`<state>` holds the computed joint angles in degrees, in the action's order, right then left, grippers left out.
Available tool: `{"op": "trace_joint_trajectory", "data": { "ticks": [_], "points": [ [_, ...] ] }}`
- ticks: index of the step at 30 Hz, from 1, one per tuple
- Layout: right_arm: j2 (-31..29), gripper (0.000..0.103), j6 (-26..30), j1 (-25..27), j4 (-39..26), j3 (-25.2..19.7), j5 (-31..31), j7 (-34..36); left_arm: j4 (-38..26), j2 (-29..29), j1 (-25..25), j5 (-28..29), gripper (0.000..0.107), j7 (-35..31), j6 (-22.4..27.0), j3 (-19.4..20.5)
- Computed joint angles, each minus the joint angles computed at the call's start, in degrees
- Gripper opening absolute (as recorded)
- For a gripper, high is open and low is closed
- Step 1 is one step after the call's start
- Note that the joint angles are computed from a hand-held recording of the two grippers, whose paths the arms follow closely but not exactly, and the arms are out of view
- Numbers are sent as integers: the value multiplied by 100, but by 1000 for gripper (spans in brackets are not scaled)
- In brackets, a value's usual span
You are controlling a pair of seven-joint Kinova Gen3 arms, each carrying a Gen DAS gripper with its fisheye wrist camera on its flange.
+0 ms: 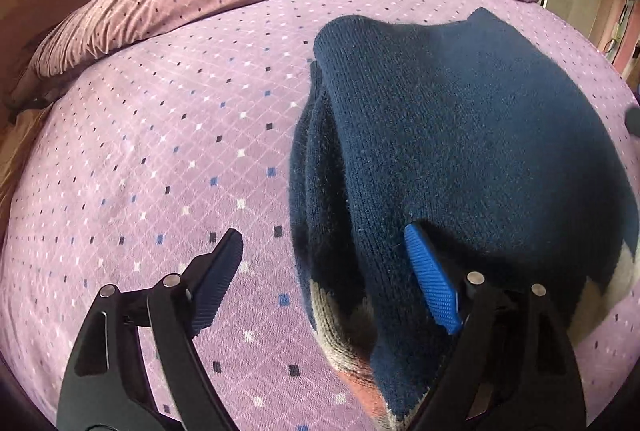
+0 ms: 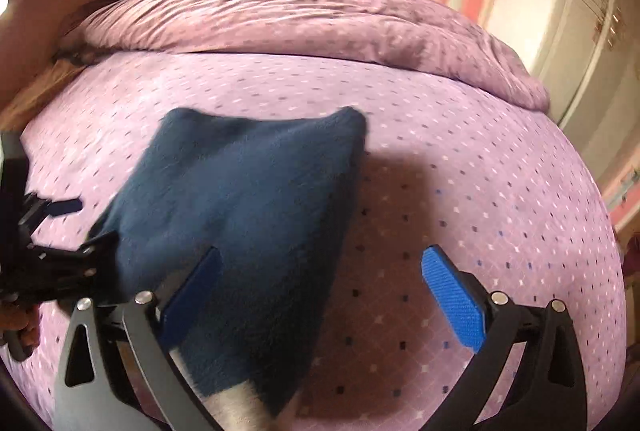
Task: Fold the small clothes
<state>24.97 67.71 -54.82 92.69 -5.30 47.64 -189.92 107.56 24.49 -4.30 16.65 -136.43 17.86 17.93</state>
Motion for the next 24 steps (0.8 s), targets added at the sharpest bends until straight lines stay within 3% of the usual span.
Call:
{"op": "trace_joint_trajectory", "data": {
  "ticks": [3, 6, 9, 11, 13, 16, 21, 24],
  "points": [
    [217, 101, 97, -432, -357, 194, 48, 505, -25, 140, -178, 124, 93, -95, -131, 189],
    [70, 101, -500, -464, -44, 92, 369, 350, -57, 330, -560, 274, 97, -340, -197, 548],
    [-88, 101, -1199, 7, 451, -573, 946, -200, 31, 404, -886, 363, 98, -616, -360, 873],
    [-68, 101, -1631, 244, 628, -746, 919, -143, 132, 427, -1045, 419, 98, -697, -525, 1055],
    [18, 102, -1846, 85, 737, -545, 869, -71, 224, 464, -1214, 441, 98, -718, -678, 1255],
    [37, 102, -2320, -468, 1208, 68, 1212, -588, 389, 565, -1540, 385, 99, -677, -977, 1668],
    [116, 102, -2257, -685, 1553, 87, 2010, -1293, 605, 815, -2042, 125, 100, -456, -1462, 2271],
    [45, 101, -2058, -494, 1421, -156, 1840, -1015, 561, 711, -1964, -27, 100, -181, -1392, 2209]
  ]
}}
